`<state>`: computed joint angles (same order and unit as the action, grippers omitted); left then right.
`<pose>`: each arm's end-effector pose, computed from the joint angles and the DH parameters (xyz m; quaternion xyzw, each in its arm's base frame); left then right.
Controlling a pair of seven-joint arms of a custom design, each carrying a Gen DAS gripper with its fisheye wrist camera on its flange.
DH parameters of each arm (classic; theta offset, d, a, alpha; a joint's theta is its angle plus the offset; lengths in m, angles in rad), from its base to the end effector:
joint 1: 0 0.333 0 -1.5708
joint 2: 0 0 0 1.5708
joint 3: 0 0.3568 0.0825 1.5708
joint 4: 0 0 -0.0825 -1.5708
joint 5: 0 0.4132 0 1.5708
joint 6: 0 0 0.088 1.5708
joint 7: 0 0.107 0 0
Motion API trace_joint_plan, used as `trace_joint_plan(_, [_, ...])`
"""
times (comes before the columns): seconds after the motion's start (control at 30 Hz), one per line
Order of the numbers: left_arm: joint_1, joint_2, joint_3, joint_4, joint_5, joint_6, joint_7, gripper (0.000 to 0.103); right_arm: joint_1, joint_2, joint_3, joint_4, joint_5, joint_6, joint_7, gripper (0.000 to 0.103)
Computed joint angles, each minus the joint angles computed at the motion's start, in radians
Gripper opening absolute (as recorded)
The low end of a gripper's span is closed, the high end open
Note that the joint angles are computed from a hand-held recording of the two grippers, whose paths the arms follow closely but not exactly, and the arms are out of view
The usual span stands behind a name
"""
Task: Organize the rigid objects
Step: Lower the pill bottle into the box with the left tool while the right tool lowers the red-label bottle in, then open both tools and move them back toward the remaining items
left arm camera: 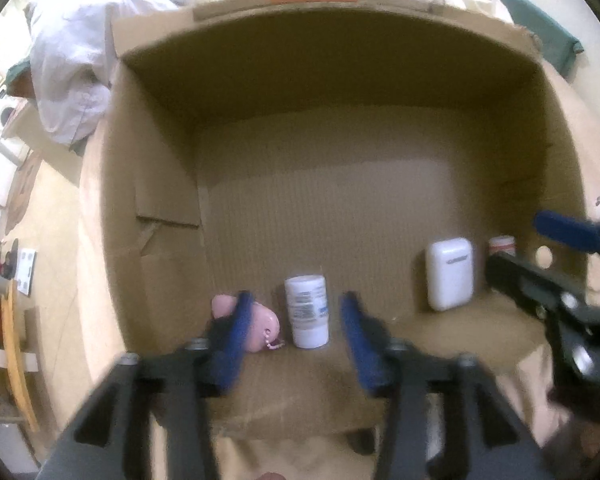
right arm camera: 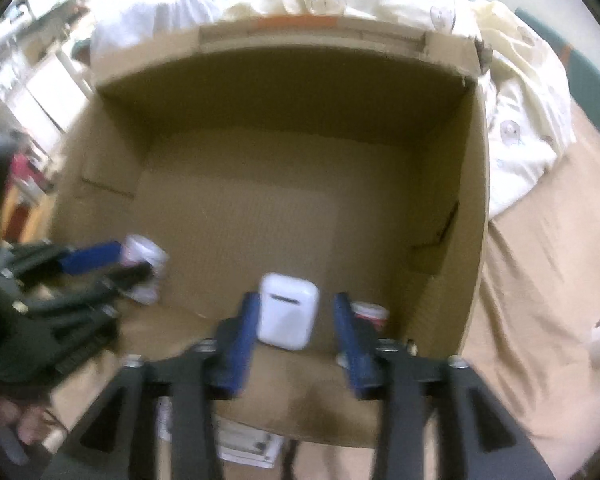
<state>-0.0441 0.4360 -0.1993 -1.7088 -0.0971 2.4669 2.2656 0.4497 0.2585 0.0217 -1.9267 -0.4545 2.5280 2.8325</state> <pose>0.7168 -0.1584 0.3982 -0.3514 0.9188 -0.1509 0.0980 0.5992 0.3095 0.4141 -0.5120 0.8280 -0.1426 0.1787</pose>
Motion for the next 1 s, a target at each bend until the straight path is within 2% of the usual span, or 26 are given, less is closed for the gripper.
trace_joint_plan(0.03, [0.009,-0.009,-0.008,-0.006,-0.018,0.005,0.008,0.069,0.01,-0.011,-0.011,-0.012,-0.035,0.028,0.038,0.081])
trace_joint_plan(0.1, [0.023,-0.021,-0.022,-0.014,-0.053,0.008,0.027,0.073,0.022,-0.029,-0.028,-0.026,-0.106,0.057,0.103,0.086])
trace_joint_plan(0.2, [0.035,-0.039,-0.033,-0.032,-0.095,0.022,0.056,0.093,0.02,-0.042,-0.031,-0.033,-0.16,0.066,0.15,0.102])
trace_joint_plan(0.23, [0.038,-0.042,-0.035,-0.035,-0.107,0.024,0.064,0.095,0.02,-0.046,-0.032,-0.036,-0.182,0.071,0.174,0.103])
trace_joint_plan(0.37, [0.03,-0.06,-0.024,-0.062,-0.113,0.042,0.068,0.099,0.014,-0.041,-0.024,-0.021,-0.215,0.05,0.196,0.103])
trace_joint_plan(0.53, [0.024,-0.044,-0.016,-0.032,-0.112,0.02,0.042,0.103,0.008,-0.042,-0.013,-0.022,-0.22,0.037,0.21,0.103])
trace_joint_plan(0.67, [0.032,-0.04,-0.02,-0.012,-0.128,-0.015,0.04,0.103,0.007,-0.047,-0.013,-0.026,-0.236,0.04,0.226,0.103])
trace_joint_plan(0.9, [0.046,-0.061,-0.023,-0.015,-0.16,-0.005,0.063,0.103,0.003,-0.075,-0.012,-0.047,-0.29,0.051,0.299,0.103])
trace_joint_plan(1.0, [0.049,-0.054,-0.016,0.025,-0.159,-0.073,0.056,0.103,0.002,-0.092,-0.007,-0.058,-0.319,0.049,0.339,0.103])
